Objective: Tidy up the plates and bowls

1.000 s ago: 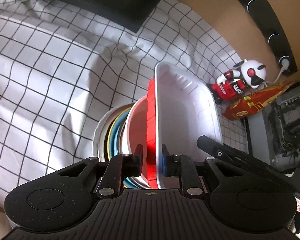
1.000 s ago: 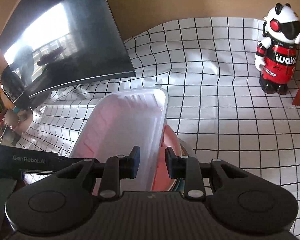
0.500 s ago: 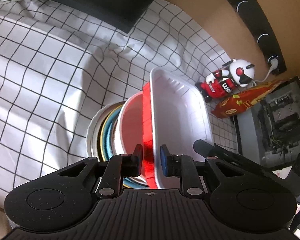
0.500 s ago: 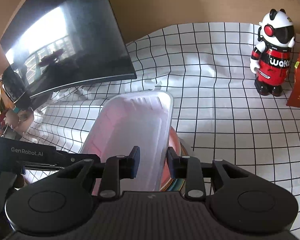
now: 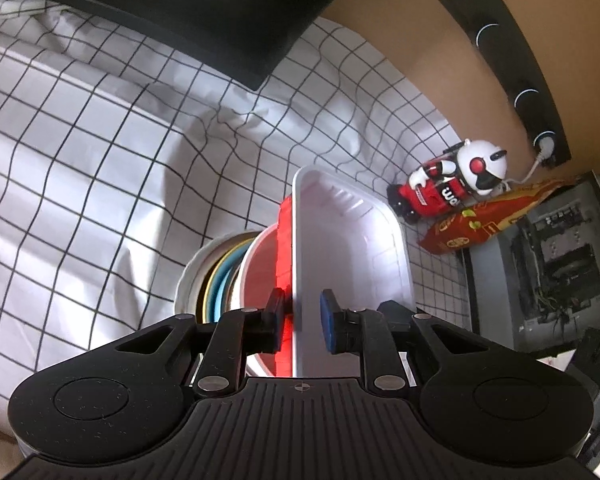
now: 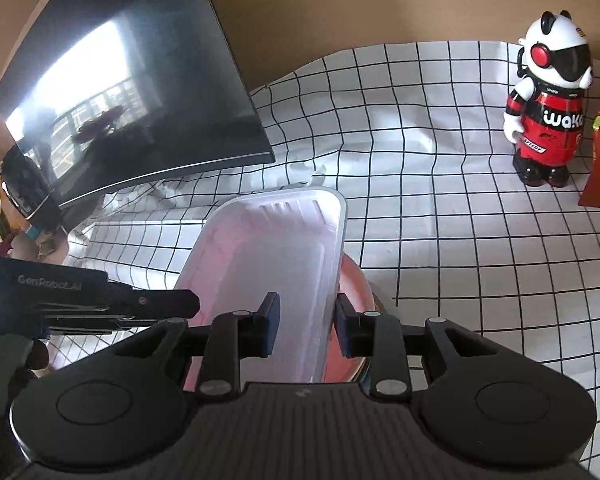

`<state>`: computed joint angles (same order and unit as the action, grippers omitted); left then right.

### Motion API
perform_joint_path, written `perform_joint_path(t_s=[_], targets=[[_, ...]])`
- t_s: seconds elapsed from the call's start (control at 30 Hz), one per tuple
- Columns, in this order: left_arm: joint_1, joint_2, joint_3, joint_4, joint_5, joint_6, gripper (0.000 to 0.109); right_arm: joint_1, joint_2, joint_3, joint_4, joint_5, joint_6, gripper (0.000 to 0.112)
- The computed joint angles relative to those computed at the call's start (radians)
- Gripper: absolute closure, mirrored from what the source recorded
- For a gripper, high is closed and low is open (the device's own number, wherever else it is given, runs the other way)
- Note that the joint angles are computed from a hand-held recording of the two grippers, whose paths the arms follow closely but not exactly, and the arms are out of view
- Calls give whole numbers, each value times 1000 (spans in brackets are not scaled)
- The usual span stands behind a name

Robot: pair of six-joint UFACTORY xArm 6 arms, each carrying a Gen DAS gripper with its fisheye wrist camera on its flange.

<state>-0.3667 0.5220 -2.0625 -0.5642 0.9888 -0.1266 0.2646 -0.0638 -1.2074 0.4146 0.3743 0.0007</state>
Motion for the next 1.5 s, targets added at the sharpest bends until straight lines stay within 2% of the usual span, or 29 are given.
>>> perform_joint_path(t_s=[0.2,0.4,0.5,0.57,0.67,0.77,0.83,0.9,1.03,1.13,1.3,1.43,1.5], targets=[[18,32,-46,-46,48,44,87,0,-1,-2,-63,11,91,82],[38,2,-12,-98,30,166,87,1,-28,22,-225,2,289,81],[47,-28,35,-138,11,216,87,-4,-62,56,-304,-15,388,75],[47,-71,104,-170,-31,246,87,-7,-85,80,-336,-25,425,74],[31,-180,267,-196,-149,283,87,-10,-136,136,-364,-47,452,74],[-1,-297,427,-175,-248,303,87,-7,-217,222,-425,-89,491,73],[-40,-382,544,-111,-330,283,87,0,-280,293,-440,-128,489,64],[-98,-483,689,22,-440,203,90,13,-351,373,-436,-156,471,56],[-197,-647,924,257,-561,9,92,53,-497,522,-512,-130,499,52],[-259,-738,1031,429,-557,-149,92,86,-598,622,-420,-97,397,49],[-329,-821,1083,691,-495,-407,92,108,-719,700,-423,-10,403,49],[-359,-851,1095,808,-475,-524,92,109,-794,734,-422,44,425,48],[-370,-851,1094,825,-462,-541,92,114,-815,745,-397,61,409,48]])
